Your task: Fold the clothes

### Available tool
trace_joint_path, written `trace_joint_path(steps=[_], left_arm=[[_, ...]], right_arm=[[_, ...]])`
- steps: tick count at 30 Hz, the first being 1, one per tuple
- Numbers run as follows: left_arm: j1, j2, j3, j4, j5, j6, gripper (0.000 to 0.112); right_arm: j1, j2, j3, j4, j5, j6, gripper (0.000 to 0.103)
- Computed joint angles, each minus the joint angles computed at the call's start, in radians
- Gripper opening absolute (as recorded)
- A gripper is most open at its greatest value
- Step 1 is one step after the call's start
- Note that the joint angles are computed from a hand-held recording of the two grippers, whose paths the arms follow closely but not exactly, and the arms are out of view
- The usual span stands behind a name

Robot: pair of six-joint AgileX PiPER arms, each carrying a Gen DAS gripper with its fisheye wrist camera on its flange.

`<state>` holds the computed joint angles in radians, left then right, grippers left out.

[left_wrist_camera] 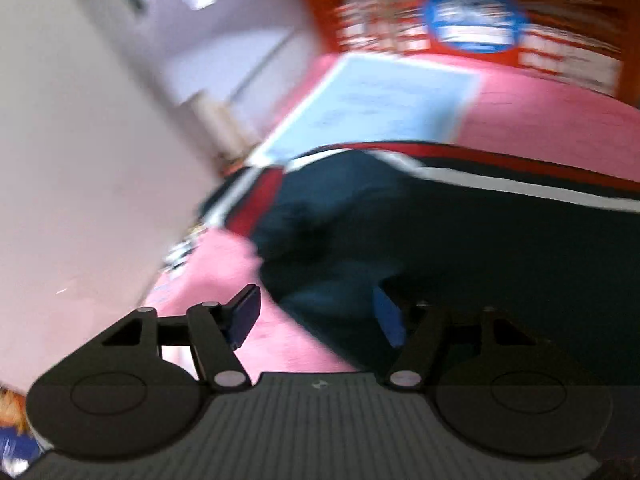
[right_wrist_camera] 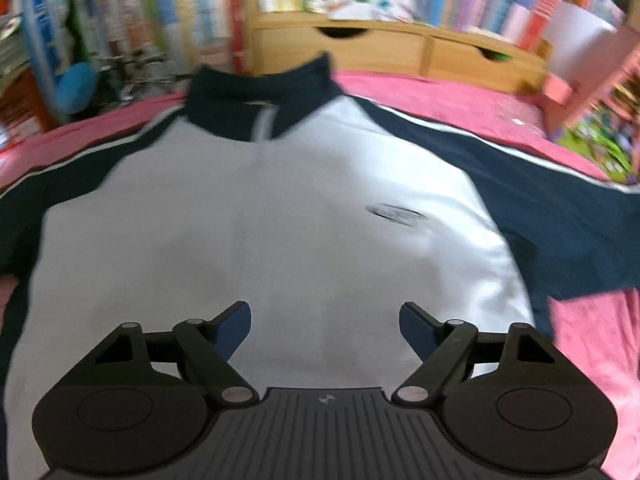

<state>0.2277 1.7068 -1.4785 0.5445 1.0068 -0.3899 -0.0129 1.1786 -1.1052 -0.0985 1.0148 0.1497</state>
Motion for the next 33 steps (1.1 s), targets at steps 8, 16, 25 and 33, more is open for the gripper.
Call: trace_joint_path(steps=[8, 16, 25, 33], left_arm=[[-0.149, -0.245, 0.098, -0.406, -0.096, 0.313, 0.056], [-0.587, -0.287, 0.171, -0.579, -0.195, 0.487, 0.059], [-0.67, -0.099, 0.119, -0.308, -0.212, 0.179, 0.069], [-0.644, 0.006, 0.053, -0.147, -0.231, 0.008, 0.098]], right_arm=[[-0.14, -0.002, -0.008, 0.079, -0.032, -0.086, 0.082], [-0.067, 0.052, -0.02, 0.149, -0.035, -0.178, 0.055], [-0.091, 0.175, -0.038, 0.196, -0.163, -0.242, 0.051], [-0.163, 0.459, -0.246, 0.183, -0.335, -0.307, 0.049]])
